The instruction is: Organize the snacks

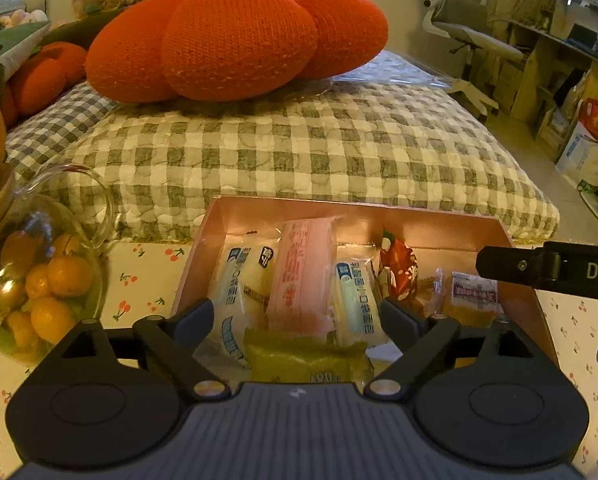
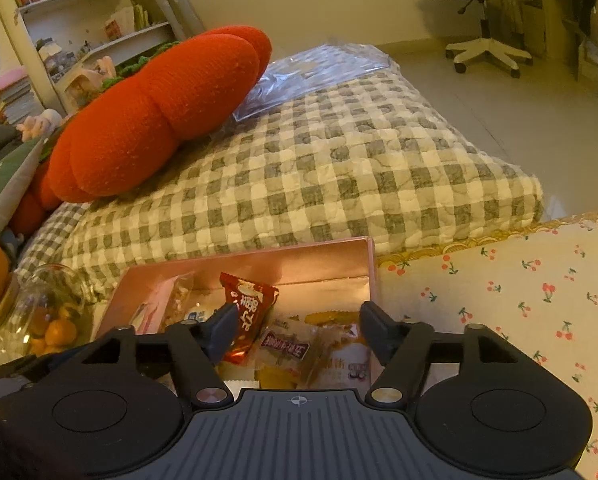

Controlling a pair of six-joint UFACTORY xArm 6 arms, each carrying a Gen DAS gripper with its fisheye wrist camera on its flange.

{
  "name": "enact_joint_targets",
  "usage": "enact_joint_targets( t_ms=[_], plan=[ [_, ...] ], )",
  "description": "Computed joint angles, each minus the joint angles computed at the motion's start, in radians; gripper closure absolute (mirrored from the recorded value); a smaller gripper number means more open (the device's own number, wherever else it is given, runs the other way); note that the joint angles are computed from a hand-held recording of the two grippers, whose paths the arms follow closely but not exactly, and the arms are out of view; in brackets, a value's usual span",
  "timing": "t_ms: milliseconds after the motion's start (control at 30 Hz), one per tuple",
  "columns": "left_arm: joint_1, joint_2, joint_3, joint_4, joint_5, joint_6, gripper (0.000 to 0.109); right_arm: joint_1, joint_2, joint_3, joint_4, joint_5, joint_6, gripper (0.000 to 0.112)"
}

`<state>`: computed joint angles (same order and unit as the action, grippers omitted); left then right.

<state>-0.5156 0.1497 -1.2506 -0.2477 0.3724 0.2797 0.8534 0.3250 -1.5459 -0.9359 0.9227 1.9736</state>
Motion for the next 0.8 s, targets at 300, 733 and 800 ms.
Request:
enact_joint_targets(
  t_ms=[300,733,800],
  plan=[
    [0.006,-0.074,0.067,0.038,0.015,-0.050,0.012,0.063,-0.029,-0.008,0.031,0.082,-0.026,0.029],
    [0.030,-0.229,0.206,0.041,0.061,-0.061,0.008,0.175,-0.049,-0.028,0.058,0.191,-0.005,0.023],
    [0.034,-0.255,0.230,0.032,0.067,-0.054,0.006,0.190,-0.047,-0.029,0.063,0.200,0.009,0.023]
  ],
)
